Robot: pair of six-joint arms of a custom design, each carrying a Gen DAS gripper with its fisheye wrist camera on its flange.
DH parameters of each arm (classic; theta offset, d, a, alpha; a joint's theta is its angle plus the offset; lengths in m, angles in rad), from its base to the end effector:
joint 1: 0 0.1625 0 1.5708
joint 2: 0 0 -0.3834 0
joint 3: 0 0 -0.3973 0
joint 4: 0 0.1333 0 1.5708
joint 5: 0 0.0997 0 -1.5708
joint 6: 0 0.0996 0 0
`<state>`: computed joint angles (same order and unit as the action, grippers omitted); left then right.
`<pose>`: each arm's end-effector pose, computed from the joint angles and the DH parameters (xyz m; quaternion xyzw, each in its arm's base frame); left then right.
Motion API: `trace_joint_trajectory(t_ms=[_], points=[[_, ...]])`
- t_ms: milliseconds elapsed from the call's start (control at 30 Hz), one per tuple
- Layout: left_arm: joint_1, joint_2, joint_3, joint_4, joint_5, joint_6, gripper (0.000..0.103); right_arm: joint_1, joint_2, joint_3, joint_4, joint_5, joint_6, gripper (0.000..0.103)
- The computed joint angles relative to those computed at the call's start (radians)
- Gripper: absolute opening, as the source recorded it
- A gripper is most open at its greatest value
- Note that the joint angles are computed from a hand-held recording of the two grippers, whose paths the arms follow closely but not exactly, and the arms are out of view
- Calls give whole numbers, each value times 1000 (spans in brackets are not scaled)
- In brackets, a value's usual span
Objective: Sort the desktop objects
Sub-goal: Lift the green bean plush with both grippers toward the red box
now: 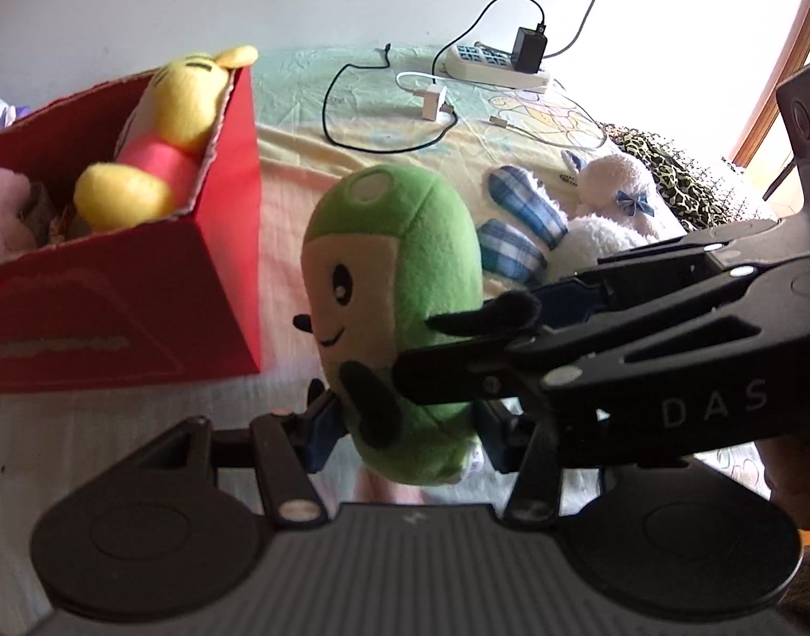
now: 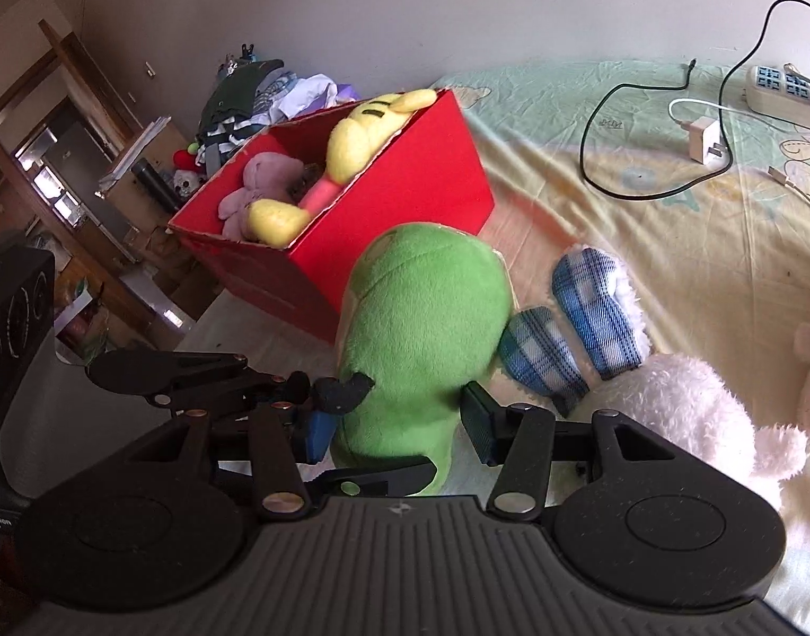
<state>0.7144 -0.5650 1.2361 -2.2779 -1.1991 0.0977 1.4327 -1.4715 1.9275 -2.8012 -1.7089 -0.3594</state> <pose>-0.4465 -0.6115 0.0316 0.4482 0.8744 -0.0848 0.1651 0.0448 -0.5463 0.3683 0.0761 -0.9210 0.3494 0.1547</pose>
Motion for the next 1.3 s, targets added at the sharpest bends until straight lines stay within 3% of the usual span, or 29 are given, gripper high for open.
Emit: trace_joint_trajectory(t_ms=[300, 400, 567, 600, 700, 867, 967, 1300], points=[[20, -2, 11, 45, 32, -61, 54, -28, 29, -20, 137, 36, 119, 45], [16, -6, 20, 16, 54, -23, 67, -30, 30, -19, 137, 41, 142, 47], [14, 4, 5, -31, 45, 17, 84, -37, 33, -18, 88, 41, 214, 68], [15, 12, -4, -33, 43, 19, 83, -49, 31, -22, 95, 68, 238, 68], [23, 48, -61, 34, 22, -1, 63, -69, 33, -27, 88, 107, 293, 68], [23, 60, -69, 44, 11, -24, 61, -88, 29, -17, 92, 122, 365, 67], [14, 52, -46, 25, 20, -3, 61, -106, 9, -1, 107, 152, 393, 60], [-7, 8, -19, -21, -72, 105, 60, -99, -99, 84, 51, 158, 387, 56]])
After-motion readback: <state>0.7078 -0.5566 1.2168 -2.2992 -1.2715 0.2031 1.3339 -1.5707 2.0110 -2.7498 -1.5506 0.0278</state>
